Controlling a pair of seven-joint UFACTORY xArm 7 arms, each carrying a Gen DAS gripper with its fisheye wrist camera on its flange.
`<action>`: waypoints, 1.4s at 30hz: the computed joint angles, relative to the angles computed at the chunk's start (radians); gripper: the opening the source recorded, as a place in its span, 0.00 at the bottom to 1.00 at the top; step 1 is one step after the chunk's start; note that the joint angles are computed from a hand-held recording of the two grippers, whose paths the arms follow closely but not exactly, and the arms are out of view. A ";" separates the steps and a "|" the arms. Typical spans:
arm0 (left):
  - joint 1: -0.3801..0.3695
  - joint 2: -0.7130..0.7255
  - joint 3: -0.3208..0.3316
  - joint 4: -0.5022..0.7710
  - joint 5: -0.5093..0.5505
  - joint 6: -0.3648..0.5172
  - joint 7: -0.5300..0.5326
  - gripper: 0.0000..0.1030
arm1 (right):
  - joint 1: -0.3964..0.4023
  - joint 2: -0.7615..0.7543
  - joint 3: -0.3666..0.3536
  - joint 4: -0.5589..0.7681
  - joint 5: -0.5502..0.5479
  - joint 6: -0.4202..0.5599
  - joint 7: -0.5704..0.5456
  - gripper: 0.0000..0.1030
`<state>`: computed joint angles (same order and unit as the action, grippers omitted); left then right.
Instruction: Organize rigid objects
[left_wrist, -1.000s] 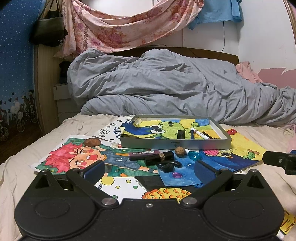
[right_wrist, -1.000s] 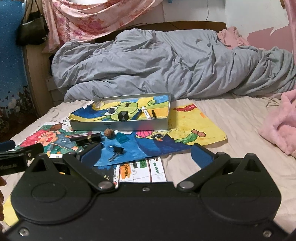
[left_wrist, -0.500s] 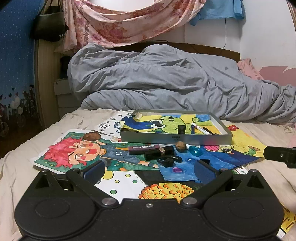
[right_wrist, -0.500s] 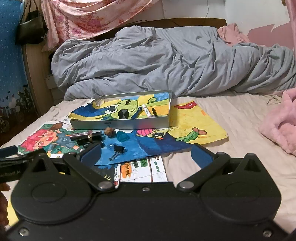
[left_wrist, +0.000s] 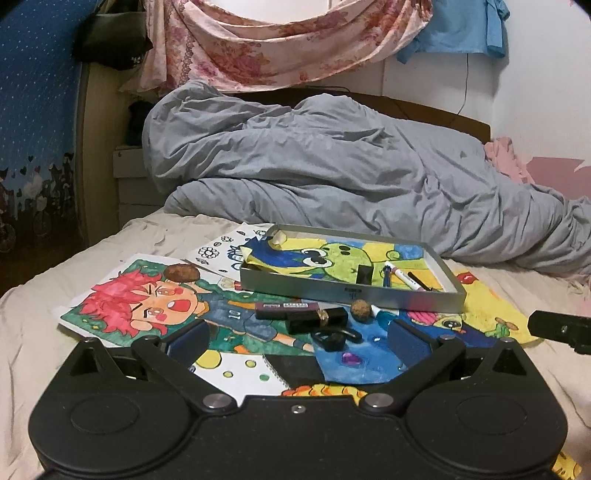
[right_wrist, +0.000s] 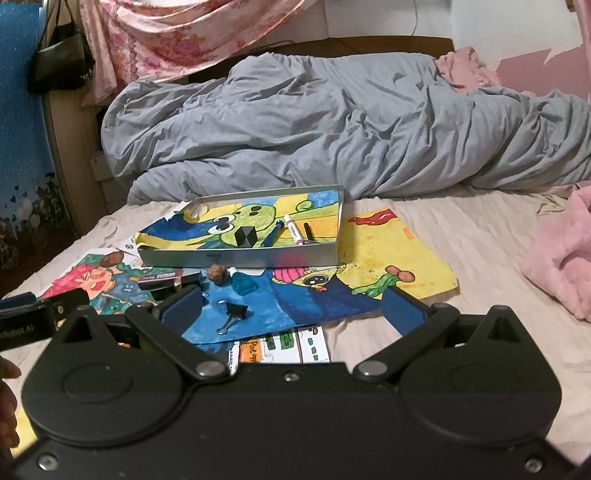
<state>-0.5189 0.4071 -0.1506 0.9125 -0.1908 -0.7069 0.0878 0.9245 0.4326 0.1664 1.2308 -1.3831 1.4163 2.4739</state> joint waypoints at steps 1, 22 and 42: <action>0.003 0.002 -0.002 0.005 0.005 0.003 -0.004 0.99 | -0.003 -0.004 -0.001 -0.003 -0.006 -0.008 -0.007 1.00; 0.107 0.146 -0.042 0.277 0.208 0.223 -0.106 0.99 | -0.156 -0.026 -0.023 -0.031 -0.168 -0.332 -0.224 1.00; 0.290 0.476 -0.301 0.701 0.413 0.590 -0.052 0.91 | -0.242 0.106 -0.116 0.094 -0.214 -0.610 -0.328 0.89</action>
